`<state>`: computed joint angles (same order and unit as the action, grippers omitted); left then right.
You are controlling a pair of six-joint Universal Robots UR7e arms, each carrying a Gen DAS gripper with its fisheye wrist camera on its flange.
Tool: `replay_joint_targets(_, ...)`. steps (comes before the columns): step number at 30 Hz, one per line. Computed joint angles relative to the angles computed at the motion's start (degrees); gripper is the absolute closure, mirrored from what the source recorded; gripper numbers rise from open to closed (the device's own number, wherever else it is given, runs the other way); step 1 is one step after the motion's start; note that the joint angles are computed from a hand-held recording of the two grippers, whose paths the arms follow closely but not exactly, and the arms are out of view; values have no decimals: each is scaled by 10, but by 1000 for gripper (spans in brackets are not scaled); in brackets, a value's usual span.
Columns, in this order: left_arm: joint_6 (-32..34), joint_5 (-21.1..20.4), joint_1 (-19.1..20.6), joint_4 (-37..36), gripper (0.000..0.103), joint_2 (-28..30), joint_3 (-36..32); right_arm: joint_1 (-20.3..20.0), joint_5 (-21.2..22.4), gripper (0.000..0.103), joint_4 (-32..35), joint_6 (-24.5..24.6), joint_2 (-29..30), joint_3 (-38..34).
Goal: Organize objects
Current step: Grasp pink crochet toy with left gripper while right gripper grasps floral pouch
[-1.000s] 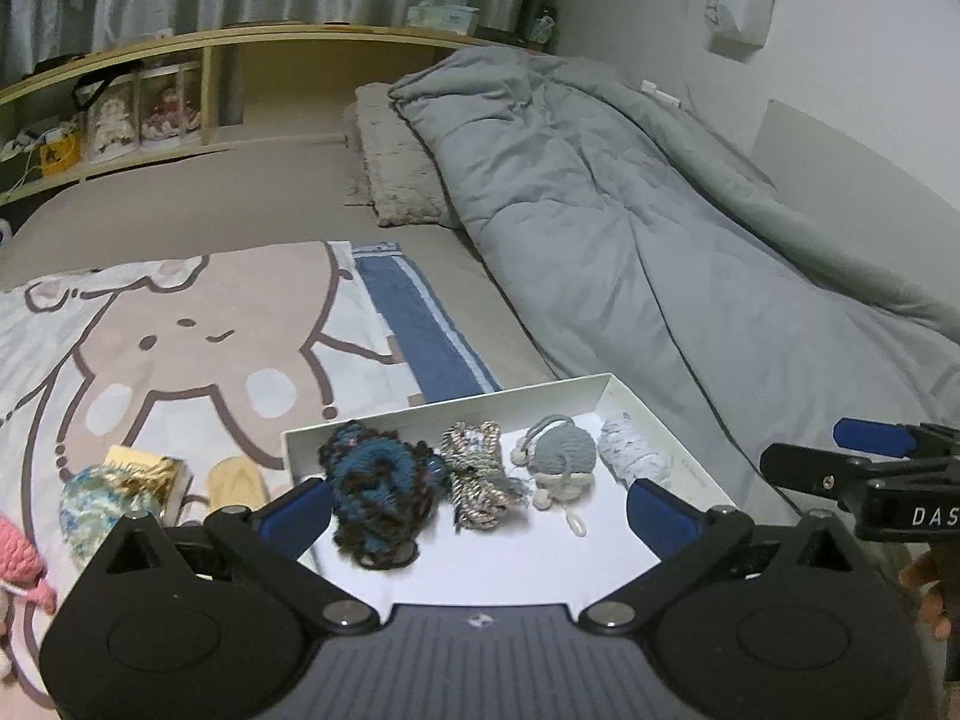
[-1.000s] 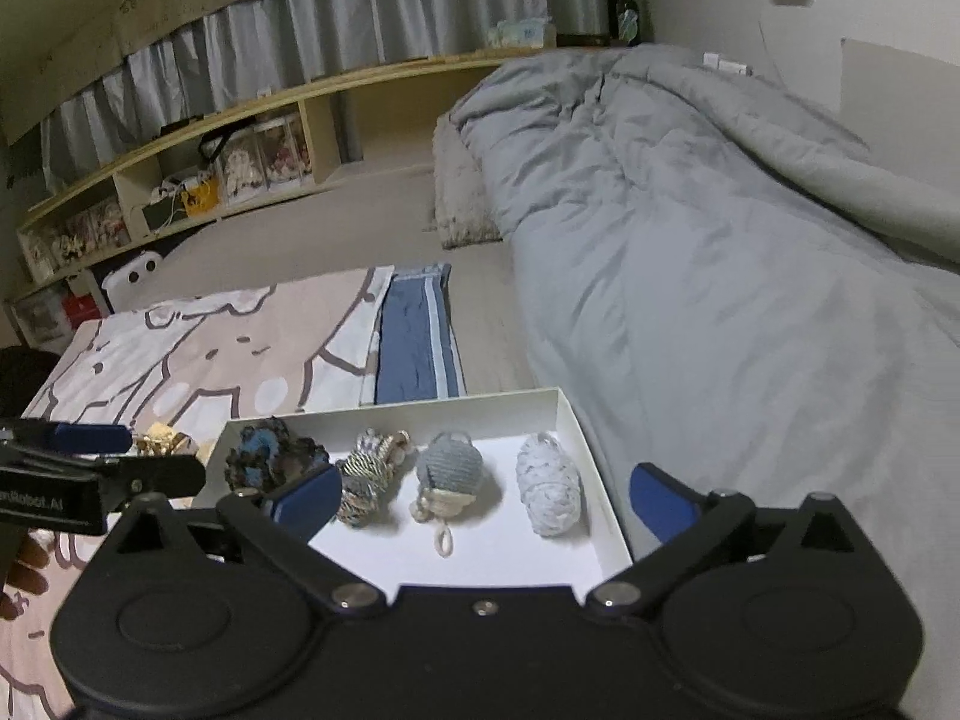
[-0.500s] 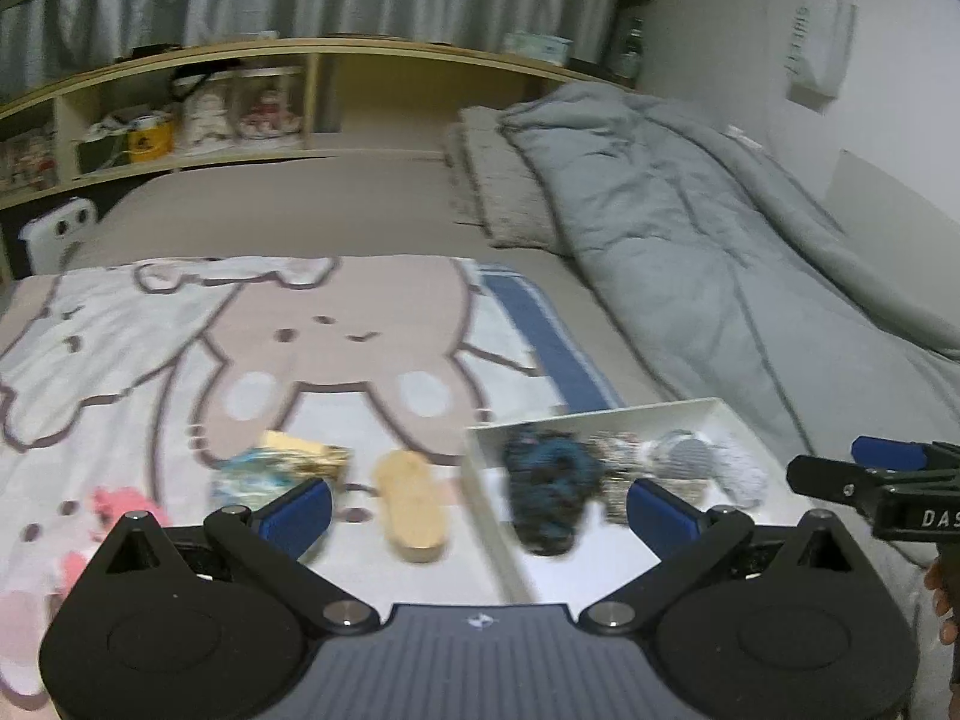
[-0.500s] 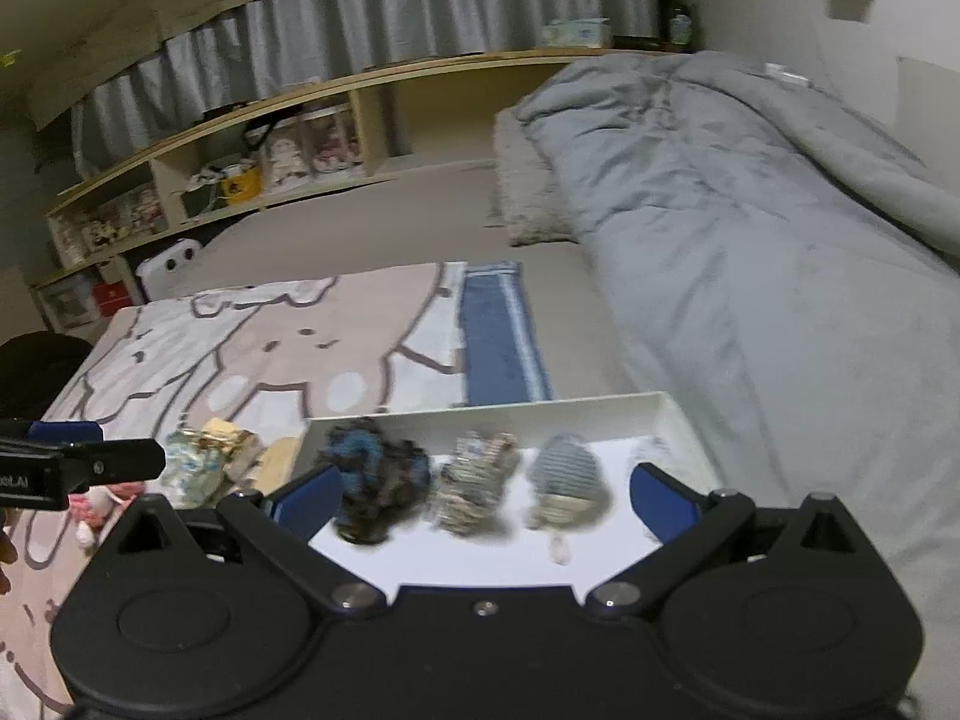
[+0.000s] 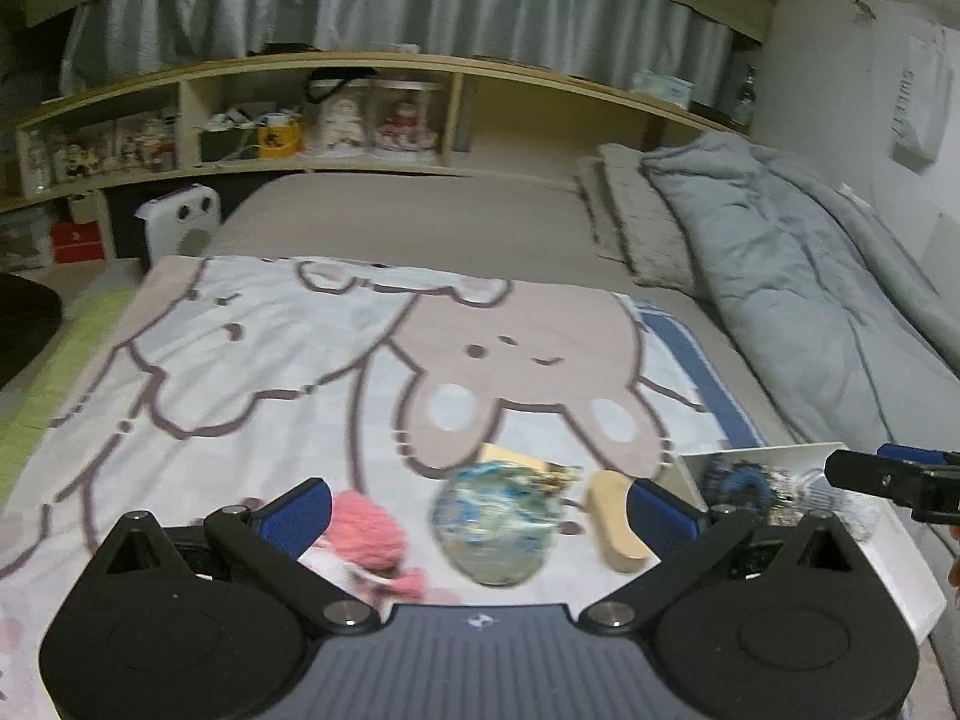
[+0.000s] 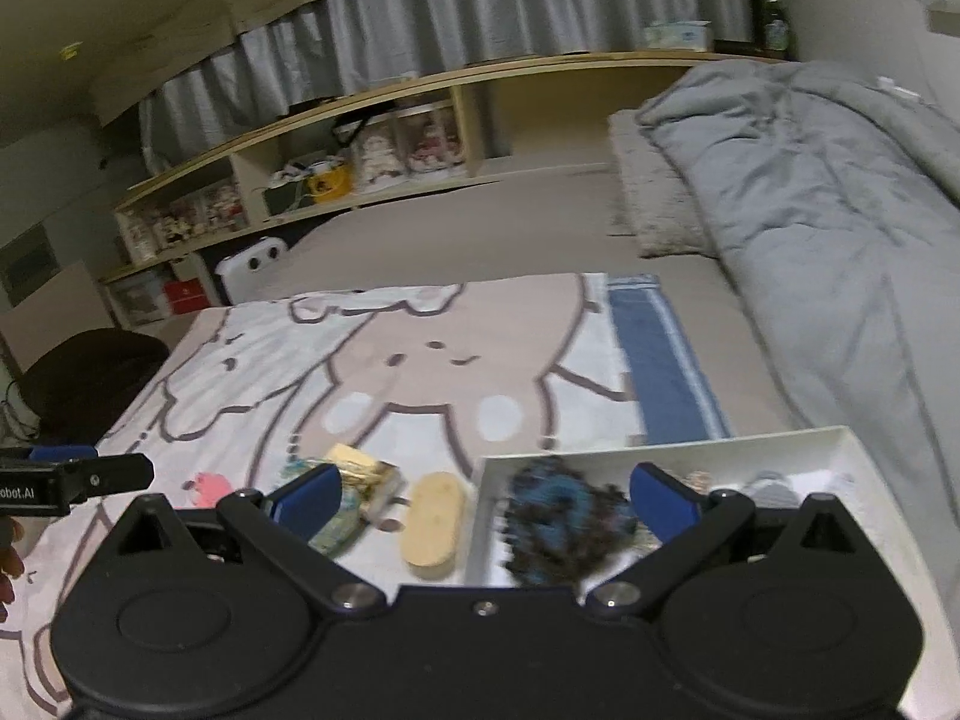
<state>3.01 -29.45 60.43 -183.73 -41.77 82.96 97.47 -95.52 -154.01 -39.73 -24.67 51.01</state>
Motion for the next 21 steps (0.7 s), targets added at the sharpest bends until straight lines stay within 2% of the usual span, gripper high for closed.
replay_joint_targets(4,17,5,7,-32,0,-17,25,9,6,0,7,5,19,-13)
replay_joint_targets(11,21,11,22,-45,0,-35,52,19,12,0,18,28,50,-29)
replay_joint_targets(15,32,13,33,-53,0,-37,57,23,13,0,35,59,75,-51)
replay_joint_targets(21,56,-10,54,-51,0,-38,63,30,-7,0,55,115,125,-105)
